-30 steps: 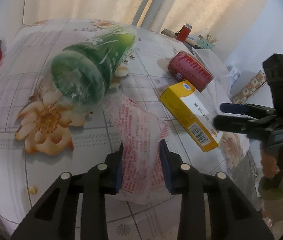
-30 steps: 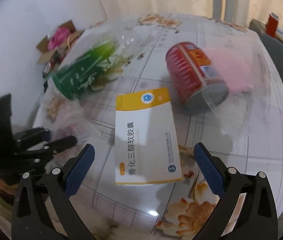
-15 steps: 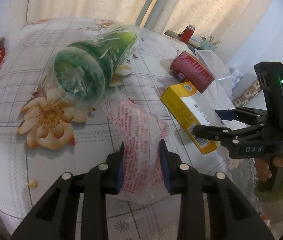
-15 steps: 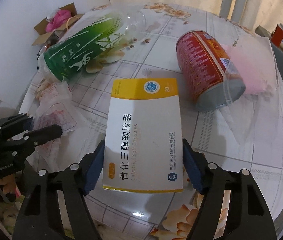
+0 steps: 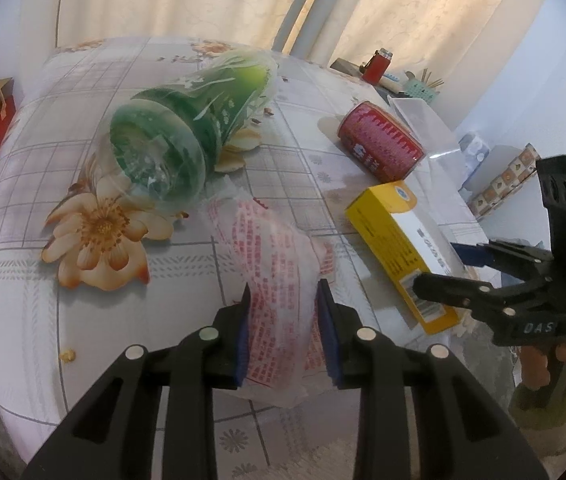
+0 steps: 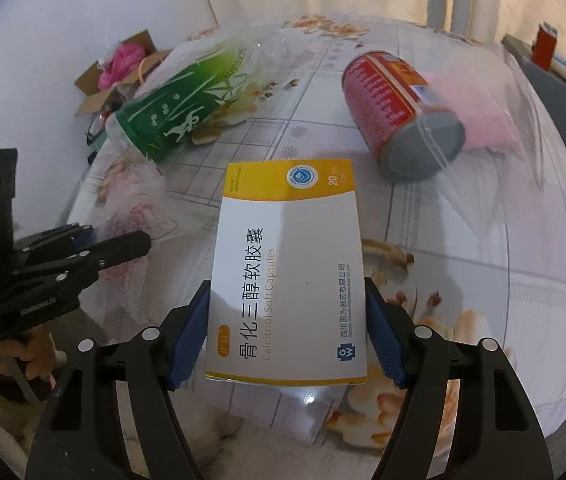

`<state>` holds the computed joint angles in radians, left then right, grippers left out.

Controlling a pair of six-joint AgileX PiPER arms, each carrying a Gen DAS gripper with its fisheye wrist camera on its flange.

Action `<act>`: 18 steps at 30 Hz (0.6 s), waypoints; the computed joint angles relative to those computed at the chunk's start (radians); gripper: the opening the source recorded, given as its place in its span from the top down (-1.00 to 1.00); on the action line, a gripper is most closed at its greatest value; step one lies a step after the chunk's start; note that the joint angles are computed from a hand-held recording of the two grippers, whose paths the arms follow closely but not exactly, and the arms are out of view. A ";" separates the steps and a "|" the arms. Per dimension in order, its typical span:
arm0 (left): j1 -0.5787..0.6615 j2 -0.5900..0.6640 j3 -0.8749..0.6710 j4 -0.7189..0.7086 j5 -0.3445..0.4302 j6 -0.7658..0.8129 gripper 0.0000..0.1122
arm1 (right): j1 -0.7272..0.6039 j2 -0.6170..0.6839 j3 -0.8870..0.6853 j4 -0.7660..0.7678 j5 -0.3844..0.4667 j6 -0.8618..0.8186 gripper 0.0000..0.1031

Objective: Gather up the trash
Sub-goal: 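Grasp the yellow medicine box with the right tool while the left tool grasps a clear plastic bag, then carry the yellow box and plastic bag over the blue wastebasket with both tools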

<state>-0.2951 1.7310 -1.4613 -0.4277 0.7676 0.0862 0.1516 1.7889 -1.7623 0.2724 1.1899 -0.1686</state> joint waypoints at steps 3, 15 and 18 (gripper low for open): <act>-0.006 -0.004 -0.007 0.012 0.009 -0.007 0.51 | -0.014 -0.042 0.055 0.031 -0.021 -0.004 -0.31; -0.058 -0.025 -0.063 0.090 0.037 -0.062 0.52 | -0.096 -0.183 0.243 0.211 -0.073 -0.069 -0.31; -0.076 -0.020 -0.092 0.094 0.058 -0.069 0.52 | -0.121 -0.227 0.289 0.251 -0.080 -0.088 -0.30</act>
<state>-0.3707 1.7108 -1.5537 -0.3337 0.8259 0.0172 0.0301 1.5618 -1.4730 0.5235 1.1102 -0.2568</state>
